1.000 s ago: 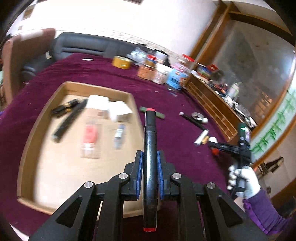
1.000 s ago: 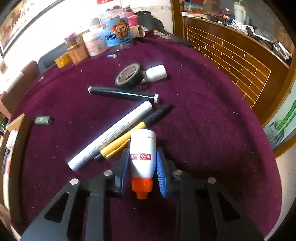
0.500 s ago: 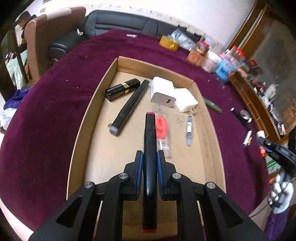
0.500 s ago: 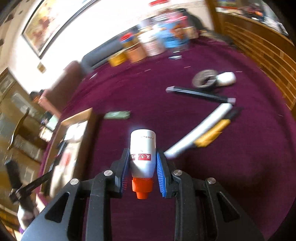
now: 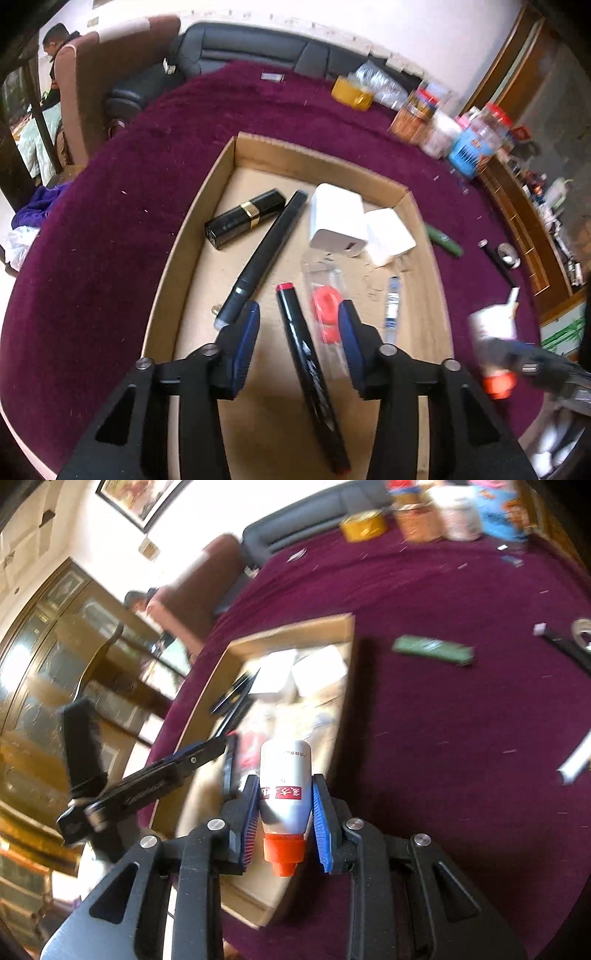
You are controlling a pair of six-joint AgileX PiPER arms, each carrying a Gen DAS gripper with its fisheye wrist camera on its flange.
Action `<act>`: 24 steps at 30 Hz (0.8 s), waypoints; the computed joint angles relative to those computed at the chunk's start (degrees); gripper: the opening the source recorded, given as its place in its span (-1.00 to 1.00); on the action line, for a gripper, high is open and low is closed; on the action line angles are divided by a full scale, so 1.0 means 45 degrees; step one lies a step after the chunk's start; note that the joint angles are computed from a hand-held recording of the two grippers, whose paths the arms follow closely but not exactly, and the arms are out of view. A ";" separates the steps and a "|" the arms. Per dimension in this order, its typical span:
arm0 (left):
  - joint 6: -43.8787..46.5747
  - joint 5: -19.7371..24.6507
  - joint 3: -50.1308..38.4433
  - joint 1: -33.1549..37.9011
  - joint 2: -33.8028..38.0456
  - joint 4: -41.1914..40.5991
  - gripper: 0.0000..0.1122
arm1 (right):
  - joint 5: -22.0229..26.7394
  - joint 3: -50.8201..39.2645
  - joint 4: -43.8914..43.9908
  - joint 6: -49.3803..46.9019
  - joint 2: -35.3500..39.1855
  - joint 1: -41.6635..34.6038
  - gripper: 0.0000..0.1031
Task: Organize rigid objects
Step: 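Lower marker and glue bottle into the cardboard tray and open both grippers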
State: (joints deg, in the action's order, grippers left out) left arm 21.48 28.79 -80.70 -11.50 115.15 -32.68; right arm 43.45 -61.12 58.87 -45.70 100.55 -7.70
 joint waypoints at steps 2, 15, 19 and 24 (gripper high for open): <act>0.1396 -0.0583 0.1162 0.0179 -0.0845 -0.1479 -0.21 | -0.0253 -0.0482 -0.0328 0.0602 0.0484 0.0757 -0.52; 0.8118 -0.2123 0.5229 0.1749 -0.3299 -0.9681 0.06 | -0.1501 -0.2913 -0.1902 0.3632 0.2739 0.2535 -0.51; 0.8405 -0.1971 0.5261 0.1921 -0.3092 -1.0261 0.14 | -0.2798 -0.2635 -0.3445 0.4799 0.2262 0.2884 -0.50; 0.8810 -0.1746 0.5493 0.1921 -0.3213 -1.0705 0.15 | -0.2788 -0.1914 -0.2607 0.3778 0.1487 0.2166 -0.50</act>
State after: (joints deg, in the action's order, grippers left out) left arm 61.13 20.93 -55.99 -2.85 100.70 -80.85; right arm 30.90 -69.73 47.14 -28.70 107.24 2.05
